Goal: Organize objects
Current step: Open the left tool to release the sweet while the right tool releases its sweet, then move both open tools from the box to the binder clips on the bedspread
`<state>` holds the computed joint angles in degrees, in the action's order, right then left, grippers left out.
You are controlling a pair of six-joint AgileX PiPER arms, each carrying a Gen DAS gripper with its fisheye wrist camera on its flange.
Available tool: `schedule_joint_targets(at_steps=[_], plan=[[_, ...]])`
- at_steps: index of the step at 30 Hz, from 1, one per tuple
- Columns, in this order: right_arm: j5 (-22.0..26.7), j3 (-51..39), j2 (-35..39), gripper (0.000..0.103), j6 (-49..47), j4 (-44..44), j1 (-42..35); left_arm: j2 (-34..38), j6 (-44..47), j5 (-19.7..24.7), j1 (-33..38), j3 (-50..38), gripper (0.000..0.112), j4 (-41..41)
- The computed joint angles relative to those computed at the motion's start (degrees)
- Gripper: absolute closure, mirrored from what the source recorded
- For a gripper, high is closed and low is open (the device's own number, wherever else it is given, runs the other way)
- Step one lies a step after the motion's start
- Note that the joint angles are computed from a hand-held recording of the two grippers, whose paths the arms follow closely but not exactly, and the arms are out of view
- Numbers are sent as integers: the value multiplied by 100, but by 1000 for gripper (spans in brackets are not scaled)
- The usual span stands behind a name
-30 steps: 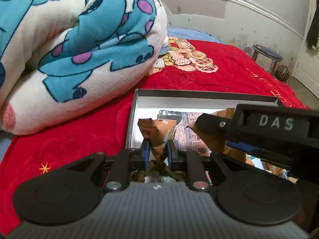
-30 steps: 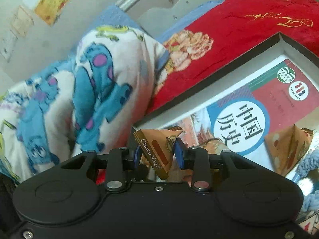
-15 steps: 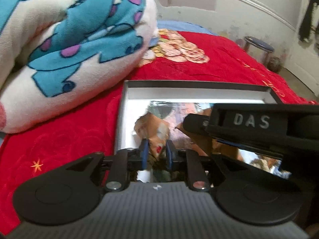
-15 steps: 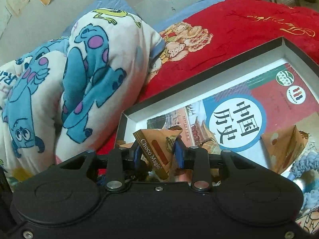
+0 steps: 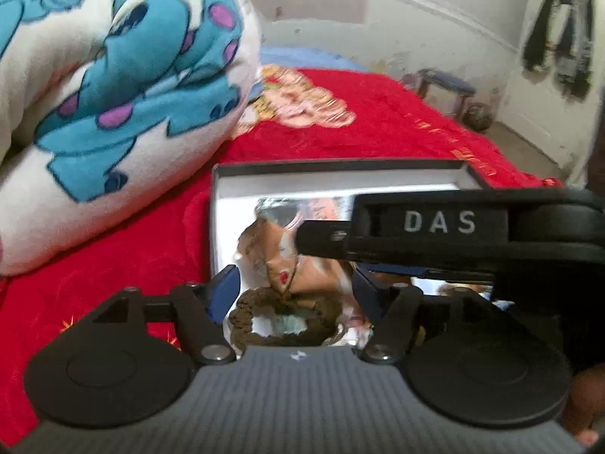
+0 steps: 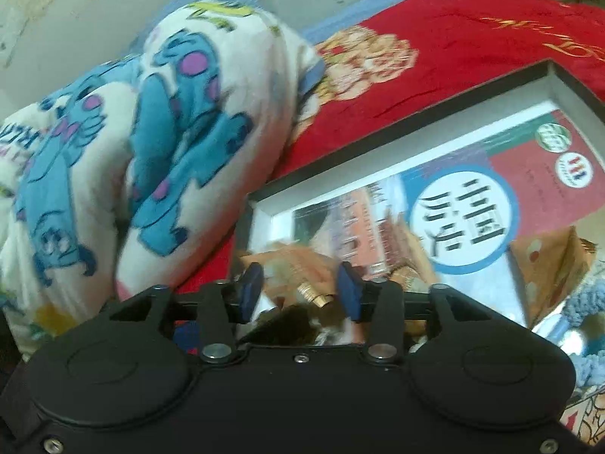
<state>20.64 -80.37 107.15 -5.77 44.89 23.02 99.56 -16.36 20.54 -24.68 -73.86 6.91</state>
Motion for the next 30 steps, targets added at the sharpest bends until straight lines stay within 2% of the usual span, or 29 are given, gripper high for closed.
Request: schedule_joint_targets(at_steps=[4,6,8,10,13,16,20,22,24,25,27,29,30], plan=[[163,79,-351,40,-428,300,28,-457,926,-370,123,383,28,-978],[215,181,-697,32,-650,363,15,-681,1263,-462,150,491,27,-1395],[174,308,-1151,27,-564,158,-19,-894,1153,-450,96,530,27,-1298],[216,330,-1594,26,-140,-405,-54,-1120,538,-407,-52,555,26,-634],[274,332,-2278,17,1067,-2121,17,-1479,-244,-284,-320,624,24,116],[224,522,-2908,13,2436,-3840,142,-1790,-1568,48,-853,634,24,1628],[780,824,-3575,13,4374,-5961,516,-2208,-3696,343,-1605,895,23,3920],[1090,1212,-3972,13,5506,-7096,867,-2305,-4842,866,-2041,956,23,4849],[1472,1654,-4310,13,6647,-8169,1303,-2362,-5988,1148,-2380,1191,22,5626],[1555,1988,-4517,13,7210,-8711,1547,-2376,-6532,1236,-2510,1357,22,5915],[1709,2609,-4870,13,8185,-9554,1914,-2376,-7051,1478,-2704,1577,22,6021],[1784,2880,-4948,13,8367,-9513,1951,-2314,-7240,1784,-2890,1697,22,5974],[1722,2901,-4946,13,8114,-9219,1838,-2291,-7173,1853,-2922,1721,22,5883]])
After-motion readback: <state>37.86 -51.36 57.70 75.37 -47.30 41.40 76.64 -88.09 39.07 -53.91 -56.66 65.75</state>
